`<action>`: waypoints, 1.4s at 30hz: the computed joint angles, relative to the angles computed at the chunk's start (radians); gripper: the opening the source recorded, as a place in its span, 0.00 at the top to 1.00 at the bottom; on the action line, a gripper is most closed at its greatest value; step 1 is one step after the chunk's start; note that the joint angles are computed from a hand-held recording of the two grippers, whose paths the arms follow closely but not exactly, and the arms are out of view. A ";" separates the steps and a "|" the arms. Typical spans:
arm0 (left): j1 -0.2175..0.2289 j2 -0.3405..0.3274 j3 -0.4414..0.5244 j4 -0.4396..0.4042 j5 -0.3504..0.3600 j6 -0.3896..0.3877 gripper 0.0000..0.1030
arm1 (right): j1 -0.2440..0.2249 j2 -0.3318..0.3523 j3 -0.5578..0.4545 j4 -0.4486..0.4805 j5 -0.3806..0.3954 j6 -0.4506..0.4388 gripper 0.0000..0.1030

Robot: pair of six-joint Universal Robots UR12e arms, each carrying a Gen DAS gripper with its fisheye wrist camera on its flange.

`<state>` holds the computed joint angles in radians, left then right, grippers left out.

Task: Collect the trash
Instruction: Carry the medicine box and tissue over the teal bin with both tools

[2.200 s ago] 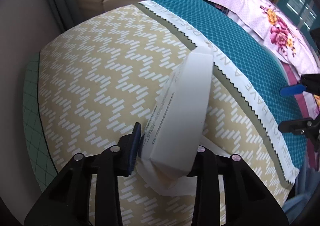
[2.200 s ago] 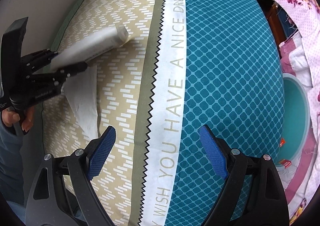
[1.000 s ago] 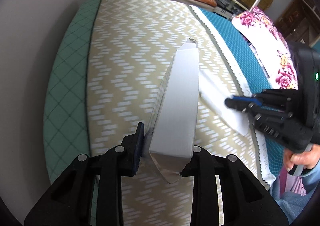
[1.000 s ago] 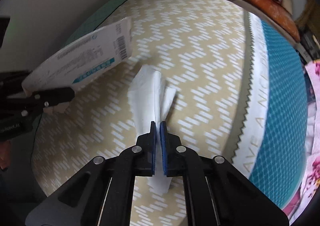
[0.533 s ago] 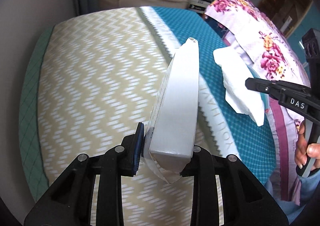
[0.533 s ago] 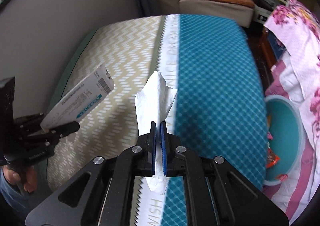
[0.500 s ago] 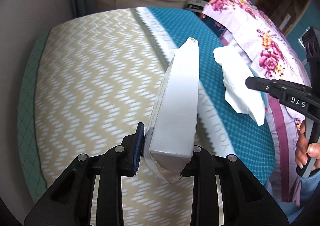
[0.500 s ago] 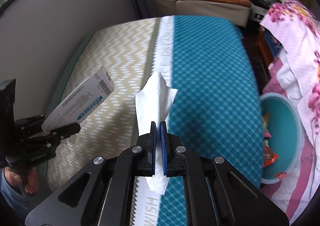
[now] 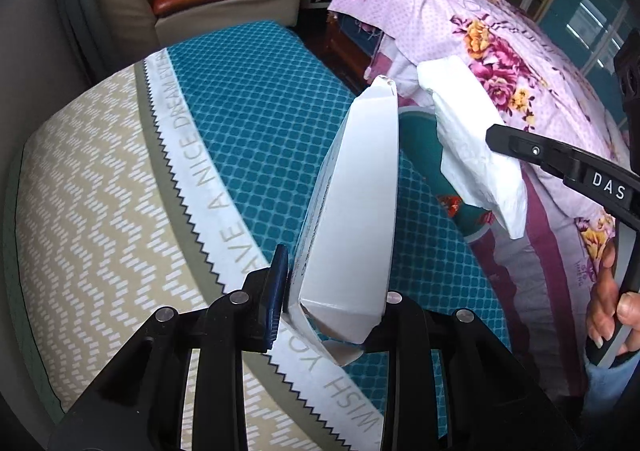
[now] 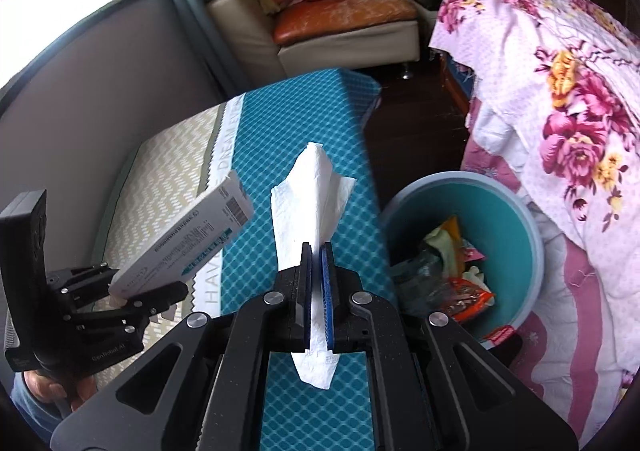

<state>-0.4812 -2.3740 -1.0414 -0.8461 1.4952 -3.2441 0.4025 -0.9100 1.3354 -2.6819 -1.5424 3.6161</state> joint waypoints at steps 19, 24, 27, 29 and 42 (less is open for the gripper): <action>-0.079 -0.199 0.366 -0.239 0.000 0.054 0.72 | -0.104 -0.110 0.219 -0.153 -0.040 0.096 0.95; -0.090 -0.247 0.455 -0.294 0.001 0.063 0.72 | -0.124 -0.122 0.251 -0.181 -0.038 0.111 0.95; -0.095 -0.276 0.508 -0.325 0.002 0.067 0.72 | -0.130 -0.123 0.256 -0.181 -0.032 0.115 0.95; -0.097 -0.297 0.546 -0.348 0.002 0.067 0.72 | -0.136 -0.123 0.260 -0.180 -0.027 0.117 0.95; -0.108 -0.451 0.820 -0.491 -0.015 0.061 0.71 | -0.147 -0.120 0.248 -0.137 -0.042 0.112 0.95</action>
<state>-0.5888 -2.8247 -0.2210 -1.3372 1.4799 -3.1832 0.2558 -1.0296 1.5833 -2.8194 -1.5845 3.7280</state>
